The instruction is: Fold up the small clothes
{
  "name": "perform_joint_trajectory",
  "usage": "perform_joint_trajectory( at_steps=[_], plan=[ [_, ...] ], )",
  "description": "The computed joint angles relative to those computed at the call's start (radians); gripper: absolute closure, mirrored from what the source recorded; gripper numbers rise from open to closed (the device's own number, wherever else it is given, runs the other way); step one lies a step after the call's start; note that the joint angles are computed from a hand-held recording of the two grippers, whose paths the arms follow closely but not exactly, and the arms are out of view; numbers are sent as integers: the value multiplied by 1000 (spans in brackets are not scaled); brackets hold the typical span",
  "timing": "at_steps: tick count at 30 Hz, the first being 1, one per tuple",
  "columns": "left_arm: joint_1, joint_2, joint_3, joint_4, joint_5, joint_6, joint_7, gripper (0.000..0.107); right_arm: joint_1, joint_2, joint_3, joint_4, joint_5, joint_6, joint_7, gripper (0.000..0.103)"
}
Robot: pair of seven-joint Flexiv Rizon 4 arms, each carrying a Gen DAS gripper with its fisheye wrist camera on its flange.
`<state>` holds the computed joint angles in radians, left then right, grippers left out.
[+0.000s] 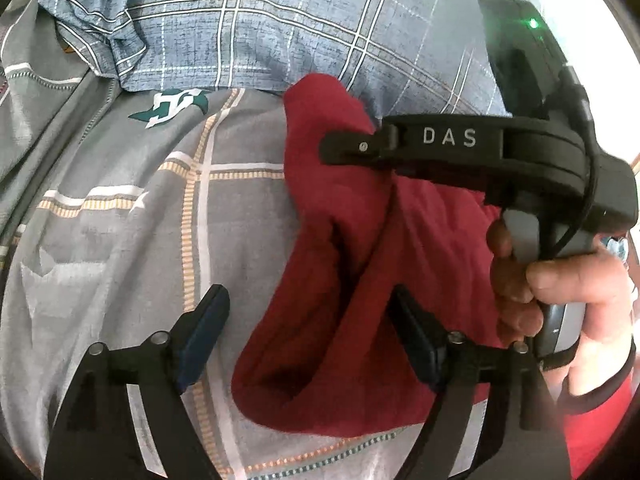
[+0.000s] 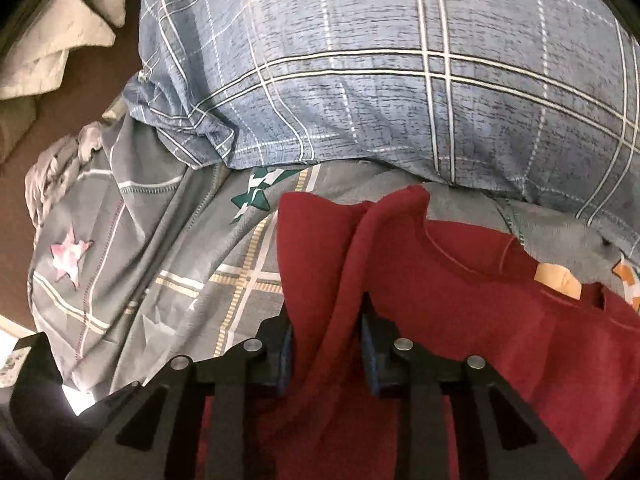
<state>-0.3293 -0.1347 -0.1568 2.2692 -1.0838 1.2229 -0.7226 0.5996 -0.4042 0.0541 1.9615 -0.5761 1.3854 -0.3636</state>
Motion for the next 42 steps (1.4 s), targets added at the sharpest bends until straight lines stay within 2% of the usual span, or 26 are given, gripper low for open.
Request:
perform_joint_trajectory(
  at_steps=[1,2,3,4,5,8,10,14,21,23,28,31,33,34,36,37,38,39,40,42],
  plan=[
    [0,-2,-4,-4,-21,-3,11,39,4,2,-7,5,-4,10,9,76],
    [-1,1,-7,-4,-47,-5,27,70,10,6,-17,13,-12,19,20,77],
    [-5,8,-6,3,-55,-2,37,77,12,11,-22,19,-18,24,24,77],
    [-11,9,-12,0,-95,7,70,78,15,17,-27,25,-26,26,30,79],
    [-21,20,-18,3,-144,16,110,83,19,27,-35,34,-37,27,39,80],
    [-55,58,-16,4,-261,-2,199,89,34,72,-67,72,-105,39,86,84],
    [-83,85,-11,2,-309,-10,234,89,35,117,-91,111,-177,56,142,85],
    [-132,124,-9,-7,-324,-18,260,89,2,242,-100,203,-320,58,247,86],
    [-213,154,-31,-36,-269,-50,249,90,-97,468,11,333,-374,-84,271,88],
    [-234,143,-43,-53,-242,-54,240,90,-138,535,43,387,-380,-103,296,88],
    [-278,80,-80,-90,-121,-31,173,90,-267,668,91,546,-364,-63,361,88],
    [-290,7,-104,-116,-25,-11,93,90,-347,685,116,610,-371,-17,404,88],
    [-286,-34,-115,-130,30,-11,43,90,-399,660,133,633,-382,-3,434,88],
    [-282,-48,-122,-133,50,-21,23,87,-414,644,143,637,-375,-13,439,88],
    [-266,-59,-141,-135,31,-52,32,76,-461,605,162,646,-401,6,474,87],
    [-260,-49,-147,-130,11,-67,50,63,-508,596,169,651,-474,43,533,86],
    [-250,-30,-147,-124,-17,-107,85,56,-551,602,174,662,-529,78,573,84],
    [-248,-15,-140,-119,-19,-129,95,54,-575,614,173,670,-569,102,619,81],
    [-247,7,-128,-113,-1,-146,93,54,-571,637,178,680,-544,93,620,75],
    [-248,67,-102,-78,3,-153,128,52,-498,713,216,692,-358,-26,532,70]
  ],
)
